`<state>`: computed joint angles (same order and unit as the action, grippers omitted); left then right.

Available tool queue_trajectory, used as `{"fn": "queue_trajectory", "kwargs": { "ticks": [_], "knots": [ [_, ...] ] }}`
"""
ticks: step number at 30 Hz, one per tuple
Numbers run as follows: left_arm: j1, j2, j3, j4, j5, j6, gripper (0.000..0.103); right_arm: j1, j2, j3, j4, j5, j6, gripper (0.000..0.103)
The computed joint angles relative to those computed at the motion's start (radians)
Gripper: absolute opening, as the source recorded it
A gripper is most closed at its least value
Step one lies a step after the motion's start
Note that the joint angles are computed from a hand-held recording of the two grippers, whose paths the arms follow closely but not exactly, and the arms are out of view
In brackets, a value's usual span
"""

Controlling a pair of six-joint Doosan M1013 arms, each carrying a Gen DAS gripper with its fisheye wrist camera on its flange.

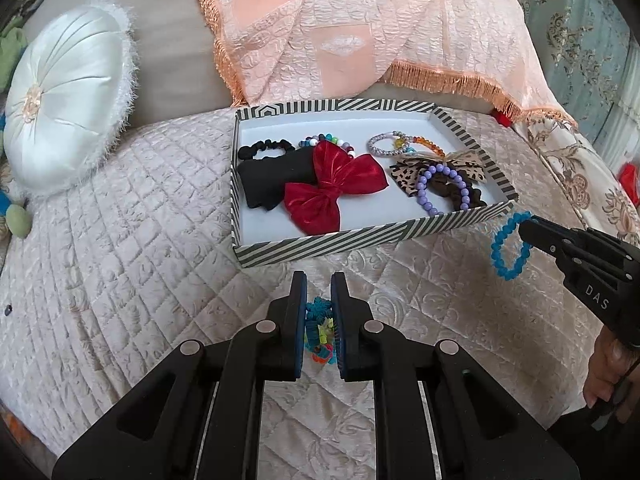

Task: Organize jewelry
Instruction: 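Lift the beaded strand with the left tool while the right lifts the blue bracelet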

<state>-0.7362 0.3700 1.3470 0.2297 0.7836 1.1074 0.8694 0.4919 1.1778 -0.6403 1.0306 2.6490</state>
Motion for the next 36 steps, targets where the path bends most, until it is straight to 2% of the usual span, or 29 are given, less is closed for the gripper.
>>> {"fn": "queue_trajectory", "kwargs": {
  "ticks": [36],
  "knots": [
    [0.0, 0.003, -0.004, 0.003, 0.004, -0.002, 0.011, 0.002, 0.011, -0.015, 0.013, 0.011, -0.023, 0.01]
  ]
}}
